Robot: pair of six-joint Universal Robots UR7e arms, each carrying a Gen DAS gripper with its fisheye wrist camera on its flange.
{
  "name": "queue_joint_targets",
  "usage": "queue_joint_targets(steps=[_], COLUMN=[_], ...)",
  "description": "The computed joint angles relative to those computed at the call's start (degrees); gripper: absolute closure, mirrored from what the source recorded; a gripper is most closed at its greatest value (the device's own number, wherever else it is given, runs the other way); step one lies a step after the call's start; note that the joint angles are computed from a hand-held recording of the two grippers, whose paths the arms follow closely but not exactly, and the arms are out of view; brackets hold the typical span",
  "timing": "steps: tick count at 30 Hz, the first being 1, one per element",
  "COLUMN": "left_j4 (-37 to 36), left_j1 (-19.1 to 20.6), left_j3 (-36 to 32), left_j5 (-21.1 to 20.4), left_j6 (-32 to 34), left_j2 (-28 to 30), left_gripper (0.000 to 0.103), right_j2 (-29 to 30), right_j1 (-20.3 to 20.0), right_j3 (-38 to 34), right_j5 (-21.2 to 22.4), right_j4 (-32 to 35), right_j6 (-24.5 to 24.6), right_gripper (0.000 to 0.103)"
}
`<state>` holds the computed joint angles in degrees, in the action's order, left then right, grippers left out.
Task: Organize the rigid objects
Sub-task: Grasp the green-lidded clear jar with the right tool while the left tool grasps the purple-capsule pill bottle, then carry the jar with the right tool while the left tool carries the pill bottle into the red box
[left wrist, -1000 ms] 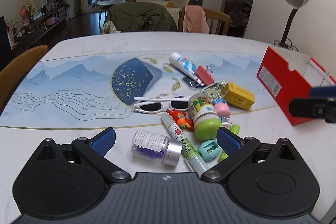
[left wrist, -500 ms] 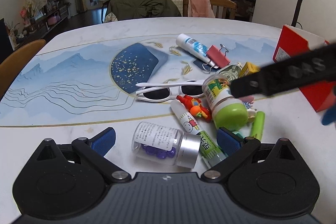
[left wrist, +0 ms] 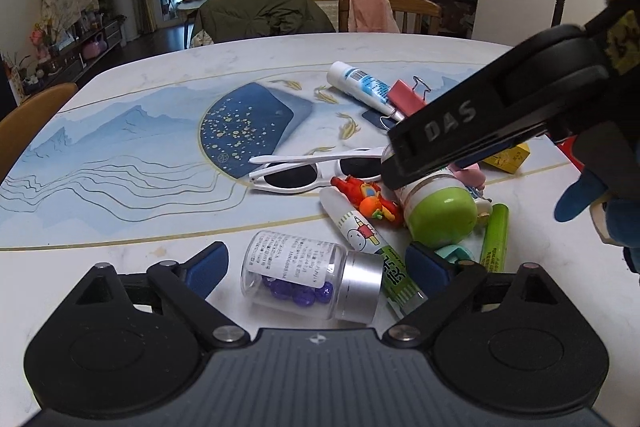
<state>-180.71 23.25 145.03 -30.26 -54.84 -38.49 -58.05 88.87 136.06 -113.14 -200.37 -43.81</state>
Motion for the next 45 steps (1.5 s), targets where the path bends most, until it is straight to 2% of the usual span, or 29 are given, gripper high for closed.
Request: queue_joint_targets(steps=[3, 6, 8, 18, 23, 30, 38, 45], left_j4=[-1.5, -1.6, -3.7, -3.9, -1.2, 0.0, -4.5, -6.8], left_j1=[0.0, -0.2, -0.2, -1.3, -3.9, -6.8, -7.7, -6.8], left_j3=[0.5, 1.0, 1.5, 2.7, 3.9, 4.2, 1.4, -3.7], left_j5=[-0.2, 0.0, -0.3, -1.4, -2.0, -3.6, -6.4, -8.2], left_j6=[0.7, 0.3, 1.3, 3.1, 2.3, 3.9, 13.3, 20.8], left_j2=[0.0, -0.3, -0.3, -3.7, -7.6, -12.0, -13.2, -11.7], left_gripper=[0.018, 0.023, 0.031, 0.031, 0.031, 0.032, 0.031, 0.032], right_j2=[1.0, 1.0, 1.2, -2.9, -7.6, -16.3, -27.2, -35.1], right_j1=[0.2, 0.2, 0.3, 1.2, 1.6, 2.9, 3.3, 0.5], right_j3=[-0.1, -0.1, 0.0, 2.9, 5.8, 8.3, 8.5, 6.4], right_j5=[-0.9, -0.8, -1.0, -0.6, 0.5, 1.2, 0.6, 2.8], right_j4=[-1.5, -1.8, -2.6, -3.5, -3.7, 0.1, 7.9, 14.7], right_j6=[0.2, 1.3, 1.7, 4.8, 6.1, 9.5, 11.9, 11.8], right_gripper=[0.058, 0.059, 0.059, 0.062, 0.064, 0.064, 0.064, 0.064])
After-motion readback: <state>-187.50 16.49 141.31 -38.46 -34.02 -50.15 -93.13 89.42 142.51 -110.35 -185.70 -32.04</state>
